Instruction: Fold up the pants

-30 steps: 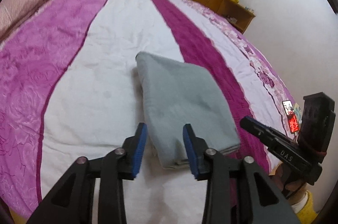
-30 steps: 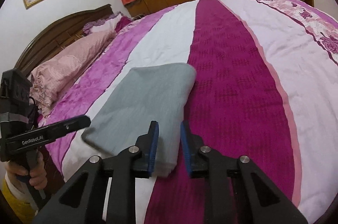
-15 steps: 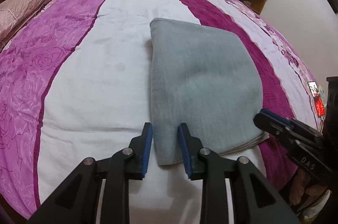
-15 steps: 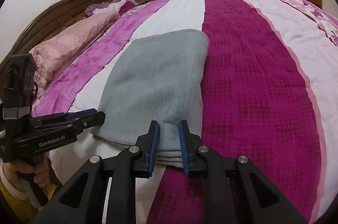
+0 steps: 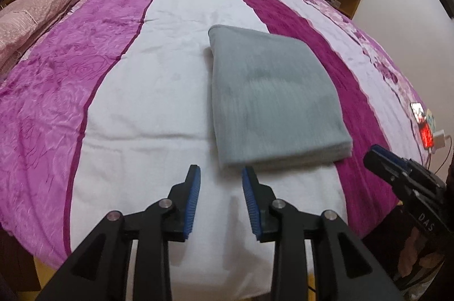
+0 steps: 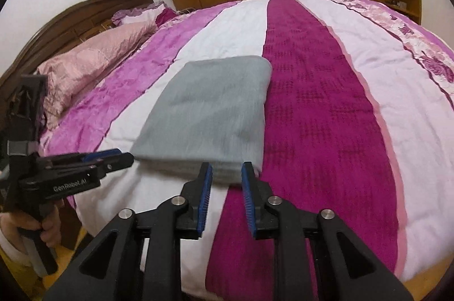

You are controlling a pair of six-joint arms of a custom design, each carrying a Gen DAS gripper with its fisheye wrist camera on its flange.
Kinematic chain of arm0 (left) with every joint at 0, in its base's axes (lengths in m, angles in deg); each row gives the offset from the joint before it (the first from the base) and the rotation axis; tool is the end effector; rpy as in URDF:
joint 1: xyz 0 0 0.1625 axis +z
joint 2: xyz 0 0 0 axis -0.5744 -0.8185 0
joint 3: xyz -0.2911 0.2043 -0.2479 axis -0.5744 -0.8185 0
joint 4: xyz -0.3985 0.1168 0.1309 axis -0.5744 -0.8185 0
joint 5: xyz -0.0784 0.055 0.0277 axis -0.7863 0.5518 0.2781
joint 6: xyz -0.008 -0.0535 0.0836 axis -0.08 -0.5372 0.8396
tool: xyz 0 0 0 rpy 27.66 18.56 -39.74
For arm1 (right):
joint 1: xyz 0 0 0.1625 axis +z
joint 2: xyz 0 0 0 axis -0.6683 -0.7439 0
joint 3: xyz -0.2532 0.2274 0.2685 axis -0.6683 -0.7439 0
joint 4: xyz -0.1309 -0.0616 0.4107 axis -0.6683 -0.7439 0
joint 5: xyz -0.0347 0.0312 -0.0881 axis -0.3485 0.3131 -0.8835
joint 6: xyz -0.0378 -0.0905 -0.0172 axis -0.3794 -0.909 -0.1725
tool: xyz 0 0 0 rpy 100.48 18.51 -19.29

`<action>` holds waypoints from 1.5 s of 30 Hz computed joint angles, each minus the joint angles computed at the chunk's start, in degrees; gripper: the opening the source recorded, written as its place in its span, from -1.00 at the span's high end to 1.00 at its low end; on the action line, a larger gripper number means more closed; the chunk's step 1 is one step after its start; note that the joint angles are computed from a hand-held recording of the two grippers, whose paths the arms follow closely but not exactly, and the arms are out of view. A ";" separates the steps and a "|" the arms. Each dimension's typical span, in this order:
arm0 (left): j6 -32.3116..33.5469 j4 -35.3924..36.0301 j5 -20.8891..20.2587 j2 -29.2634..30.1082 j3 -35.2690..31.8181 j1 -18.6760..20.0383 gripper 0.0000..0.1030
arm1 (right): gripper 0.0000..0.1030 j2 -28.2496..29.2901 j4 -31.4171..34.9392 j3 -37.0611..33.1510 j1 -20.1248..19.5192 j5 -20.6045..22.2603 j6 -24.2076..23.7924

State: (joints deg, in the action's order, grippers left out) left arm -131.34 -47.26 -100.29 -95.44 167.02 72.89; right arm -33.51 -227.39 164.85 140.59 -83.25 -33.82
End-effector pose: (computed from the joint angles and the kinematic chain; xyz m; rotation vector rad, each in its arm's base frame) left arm -0.3064 -0.5042 0.1315 0.1982 2.3544 -0.7371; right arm 0.1883 -0.5209 0.2367 0.7098 -2.6064 0.7608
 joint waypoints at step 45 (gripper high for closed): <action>-4.92 -1.18 4.52 2.82 4.47 -0.48 -0.80 | -0.91 7.44 -7.50 0.76 0.62 -12.90 0.71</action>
